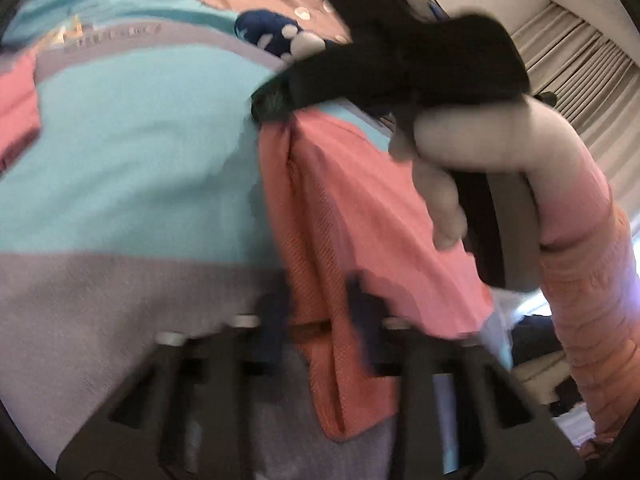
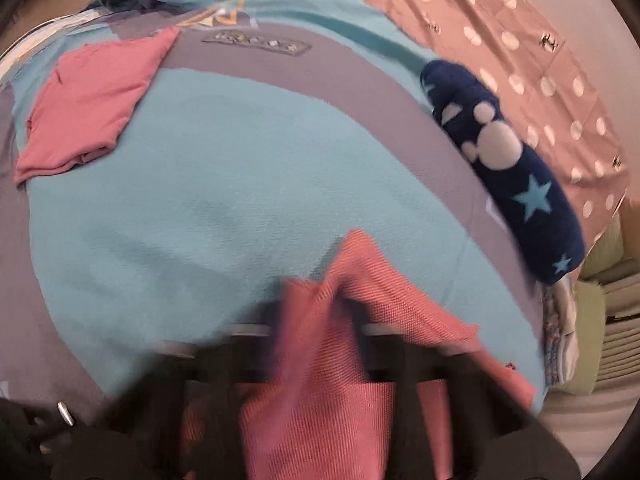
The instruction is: Fold small clothes
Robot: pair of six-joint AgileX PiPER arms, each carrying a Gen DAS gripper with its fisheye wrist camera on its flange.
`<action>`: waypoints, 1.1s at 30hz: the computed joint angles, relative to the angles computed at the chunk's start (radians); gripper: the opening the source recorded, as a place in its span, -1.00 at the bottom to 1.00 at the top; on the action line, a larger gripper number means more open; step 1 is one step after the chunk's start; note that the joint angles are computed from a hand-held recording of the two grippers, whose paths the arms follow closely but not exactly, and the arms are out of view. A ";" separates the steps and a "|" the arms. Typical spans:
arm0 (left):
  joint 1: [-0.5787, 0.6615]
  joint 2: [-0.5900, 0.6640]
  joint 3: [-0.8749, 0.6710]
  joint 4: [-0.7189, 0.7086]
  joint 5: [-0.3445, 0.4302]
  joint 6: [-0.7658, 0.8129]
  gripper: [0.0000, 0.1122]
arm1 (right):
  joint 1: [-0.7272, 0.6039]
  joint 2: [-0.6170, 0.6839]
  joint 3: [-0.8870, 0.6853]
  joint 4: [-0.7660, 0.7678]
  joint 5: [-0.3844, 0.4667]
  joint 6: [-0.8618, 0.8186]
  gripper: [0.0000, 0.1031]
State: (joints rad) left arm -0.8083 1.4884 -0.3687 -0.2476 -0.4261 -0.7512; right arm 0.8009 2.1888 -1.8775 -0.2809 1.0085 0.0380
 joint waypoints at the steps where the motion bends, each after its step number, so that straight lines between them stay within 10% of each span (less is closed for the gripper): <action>1: -0.012 0.001 0.019 0.003 -0.032 -0.020 -0.74 | -0.023 -0.012 0.000 0.053 -0.020 -0.010 -0.88; 9: -0.164 -0.053 0.099 -0.222 -0.112 0.048 -0.78 | -0.141 -0.103 0.096 0.387 -0.120 -0.223 -1.00; 13: -0.244 -0.064 0.090 -0.323 -0.099 0.105 -0.60 | -0.122 -0.176 0.190 0.315 -0.145 -0.222 -0.36; 23: -0.344 -0.071 0.057 -0.533 -0.084 0.283 -0.33 | -0.058 -0.284 0.397 0.214 -0.205 -0.242 -0.13; 33: -0.157 -0.051 0.080 -0.111 -0.065 -0.046 -0.36 | -0.037 -0.083 0.164 0.185 -0.086 -0.120 0.21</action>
State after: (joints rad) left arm -0.9650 1.4371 -0.2886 -0.3584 -0.4907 -0.7970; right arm 0.7636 2.1056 -1.7139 -0.0957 0.9227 -0.0818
